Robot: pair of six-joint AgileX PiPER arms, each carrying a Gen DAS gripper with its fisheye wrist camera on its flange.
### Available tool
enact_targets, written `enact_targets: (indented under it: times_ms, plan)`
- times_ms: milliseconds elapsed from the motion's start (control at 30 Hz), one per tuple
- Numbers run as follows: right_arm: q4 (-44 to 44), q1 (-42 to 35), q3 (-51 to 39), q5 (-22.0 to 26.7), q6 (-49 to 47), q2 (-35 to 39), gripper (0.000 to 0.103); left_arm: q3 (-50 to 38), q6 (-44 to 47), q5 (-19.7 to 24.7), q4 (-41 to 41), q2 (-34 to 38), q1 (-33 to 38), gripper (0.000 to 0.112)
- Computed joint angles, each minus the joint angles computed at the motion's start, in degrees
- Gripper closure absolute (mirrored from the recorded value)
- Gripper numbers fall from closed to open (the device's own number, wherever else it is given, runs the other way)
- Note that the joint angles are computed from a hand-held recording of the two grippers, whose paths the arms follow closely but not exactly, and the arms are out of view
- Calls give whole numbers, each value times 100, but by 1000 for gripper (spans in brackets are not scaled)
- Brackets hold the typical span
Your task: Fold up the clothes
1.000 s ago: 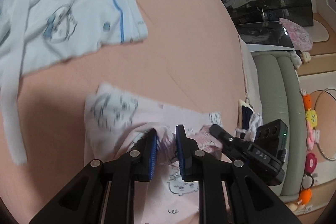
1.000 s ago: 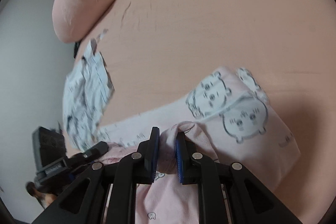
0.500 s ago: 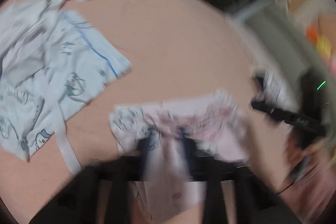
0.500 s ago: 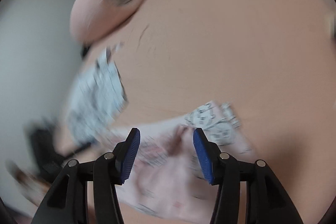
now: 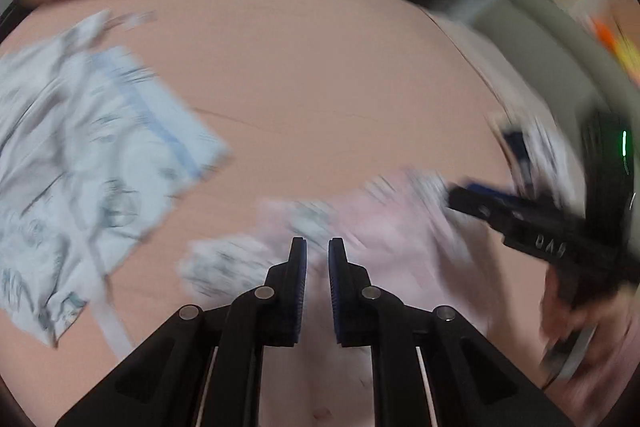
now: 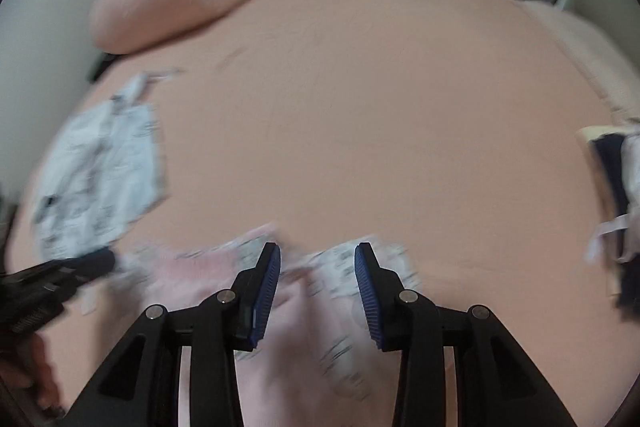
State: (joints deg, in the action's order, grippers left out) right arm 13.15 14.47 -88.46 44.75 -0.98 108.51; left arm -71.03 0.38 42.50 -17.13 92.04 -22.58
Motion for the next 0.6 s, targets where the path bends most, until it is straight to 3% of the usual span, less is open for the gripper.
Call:
enact_targets:
  times_ms: [67,167,233,333,433,533,600]
  plan:
    - [144,169,249,62,-680,-96,65,-90,-63,30,672,237,-463,102]
    - [-818,594,370,177,-642,7,65,-469,-68,445,1428,785,-594,102]
    - [-927,344,426,230,-762,73,66,-506,426,645,1212,748,-325,102]
    - [-875,-209,466,323,-1003,80,66,-469,510,946,1887,422,-101,100]
    - [-821,-415,805,196,-1130,-415,66,-192,1226,823,1253,-88,130,99]
    - [-103,-180,1334,62,-1887,-929,64,21,1789,705,706,-253,-255,86]
    - [-163,214,1614,18,-2052,-1003,63,43,1984,828,490,-63,-544,57]
